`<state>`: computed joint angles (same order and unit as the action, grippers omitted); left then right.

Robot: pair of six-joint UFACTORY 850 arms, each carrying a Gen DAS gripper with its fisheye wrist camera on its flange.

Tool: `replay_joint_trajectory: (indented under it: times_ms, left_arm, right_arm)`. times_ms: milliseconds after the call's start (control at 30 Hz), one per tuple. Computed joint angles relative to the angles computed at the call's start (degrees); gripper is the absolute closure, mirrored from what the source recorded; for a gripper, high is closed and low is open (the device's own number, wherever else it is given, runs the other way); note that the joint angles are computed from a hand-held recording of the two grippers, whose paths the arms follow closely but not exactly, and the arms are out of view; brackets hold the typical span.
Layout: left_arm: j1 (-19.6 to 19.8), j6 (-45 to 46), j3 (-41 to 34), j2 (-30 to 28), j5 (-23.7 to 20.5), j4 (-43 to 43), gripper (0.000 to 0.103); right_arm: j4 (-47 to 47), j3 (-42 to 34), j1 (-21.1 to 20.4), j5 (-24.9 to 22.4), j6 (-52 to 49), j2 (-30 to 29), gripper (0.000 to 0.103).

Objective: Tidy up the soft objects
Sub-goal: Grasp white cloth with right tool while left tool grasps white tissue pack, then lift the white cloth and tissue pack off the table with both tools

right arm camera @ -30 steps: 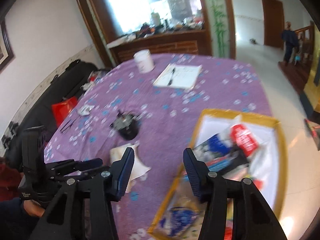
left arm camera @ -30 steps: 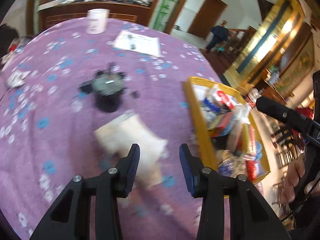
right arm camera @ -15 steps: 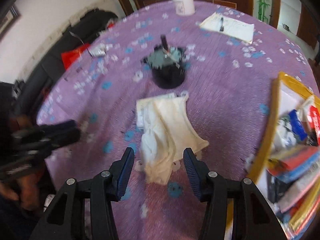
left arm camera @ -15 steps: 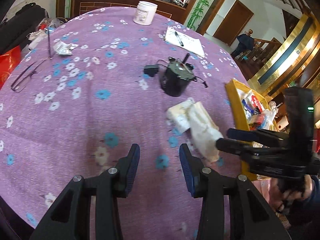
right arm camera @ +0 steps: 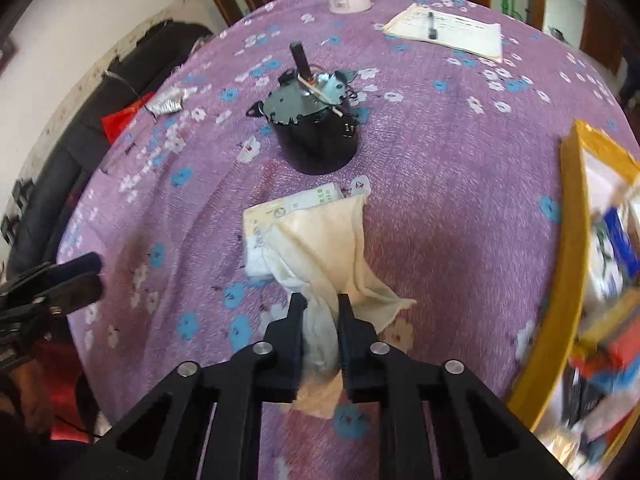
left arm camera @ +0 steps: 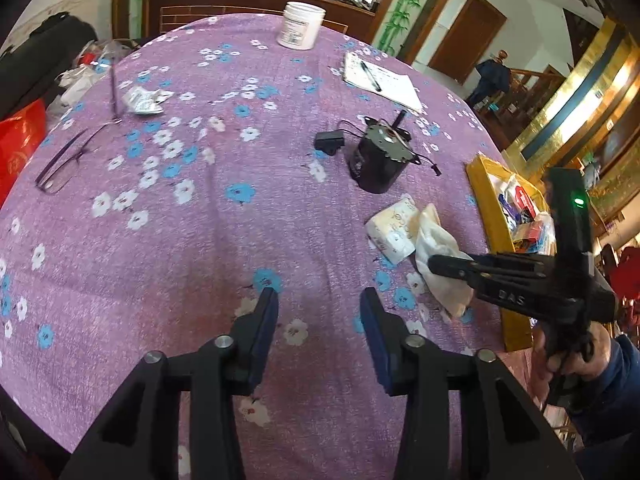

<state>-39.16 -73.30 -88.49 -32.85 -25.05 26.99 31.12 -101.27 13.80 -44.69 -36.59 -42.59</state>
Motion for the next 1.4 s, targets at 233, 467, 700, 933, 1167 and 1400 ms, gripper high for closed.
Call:
replay_joint_trajectory:
  times_ms: [233,467,700,933,1167,1400]
  left_arm:
    - [0.2,15.6,-10.8,-6.7,-2.7,-5.9,0.029]
    - [1.0,36.5,-28.8,-18.8,-12.1,-15.5,0.026]
    - [1.3,42.4,-46.7,-30.8,-21.3,-16.4,0.026]
    - [1.1,39.8,-54.4,-35.7,-23.5,-15.3,0.056]
    - [-0.2,30.9,-36.0,-24.6,-16.3,-12.6,0.057]
    - [-1.7,23.5,-24.2,-17.4,-13.4,-10.2,0.057]
  right_arm:
    - [7.7,8.7,-3.3,1.2,-3.4,7.1,0.087]
    - [11.1,15.5,-5.3,2.4,-7.3,12.6,0.087]
    - [10.1,19.0,-7.0,3.2,-6.0,15.1,0.087]
    - [9.2,19.7,-7.1,2.6,-6.2,15.6,0.087]
    - [6.5,16.6,-5.6,1.3,-4.5,12.9,0.086]
    - [0.4,12.2,-3.1,0.1,0.3,8.6,0.086]
